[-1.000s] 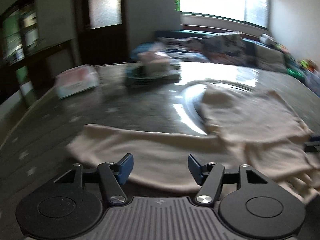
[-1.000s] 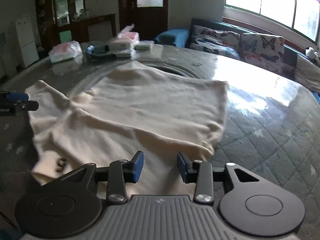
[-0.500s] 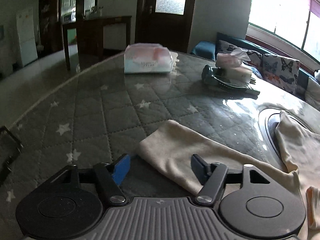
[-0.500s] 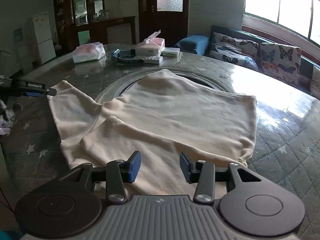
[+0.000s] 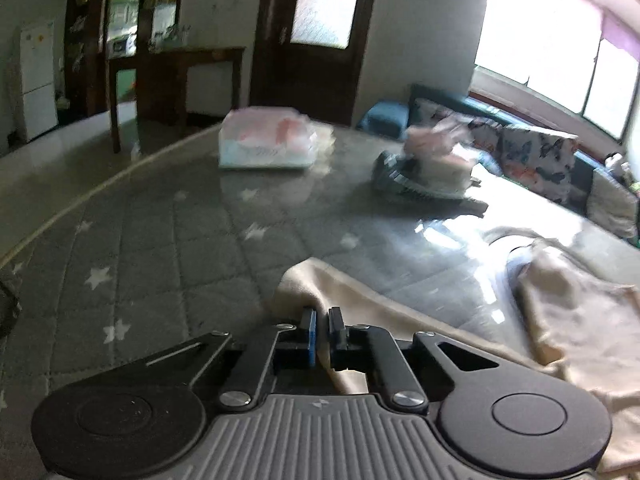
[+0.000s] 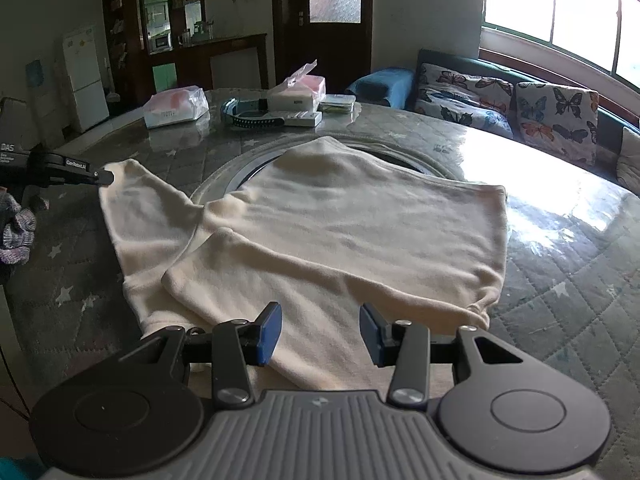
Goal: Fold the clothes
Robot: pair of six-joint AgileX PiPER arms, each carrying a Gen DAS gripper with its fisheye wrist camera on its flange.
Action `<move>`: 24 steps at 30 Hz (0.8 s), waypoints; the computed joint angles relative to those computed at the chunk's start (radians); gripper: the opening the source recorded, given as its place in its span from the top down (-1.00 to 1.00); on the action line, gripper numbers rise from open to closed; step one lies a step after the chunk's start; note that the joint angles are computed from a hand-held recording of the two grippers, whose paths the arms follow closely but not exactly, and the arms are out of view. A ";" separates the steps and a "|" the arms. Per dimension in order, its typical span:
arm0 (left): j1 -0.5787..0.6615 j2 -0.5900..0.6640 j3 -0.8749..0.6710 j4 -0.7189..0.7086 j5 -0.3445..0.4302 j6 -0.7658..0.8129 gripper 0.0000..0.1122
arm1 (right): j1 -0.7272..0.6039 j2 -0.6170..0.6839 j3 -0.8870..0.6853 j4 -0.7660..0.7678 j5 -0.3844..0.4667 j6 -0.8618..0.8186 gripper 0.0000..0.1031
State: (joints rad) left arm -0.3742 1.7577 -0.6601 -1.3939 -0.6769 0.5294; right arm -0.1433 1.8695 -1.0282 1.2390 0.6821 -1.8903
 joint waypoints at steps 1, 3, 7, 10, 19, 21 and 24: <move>-0.014 -0.012 0.002 0.009 -0.008 -0.005 0.89 | -0.004 0.000 0.000 0.003 0.002 0.000 0.16; -0.041 -0.041 0.003 0.027 -0.016 -0.011 0.90 | -0.011 -0.001 0.000 0.010 0.006 -0.002 0.16; -0.102 -0.087 -0.010 0.061 -0.030 -0.004 0.90 | -0.026 -0.004 0.003 0.020 0.017 -0.010 0.16; -0.159 -0.105 -0.039 0.081 -0.032 0.029 0.90 | -0.037 -0.004 0.002 0.031 0.028 -0.016 0.16; -0.292 -0.014 -0.221 0.193 0.078 0.109 0.90 | -0.082 -0.008 -0.002 0.058 0.061 -0.017 0.16; -0.308 0.025 -0.261 0.214 0.107 0.118 0.90 | -0.097 -0.007 -0.005 0.059 0.070 -0.010 0.16; -0.328 0.084 -0.325 0.241 0.156 0.138 0.89 | -0.117 -0.004 -0.013 0.057 0.076 0.006 0.16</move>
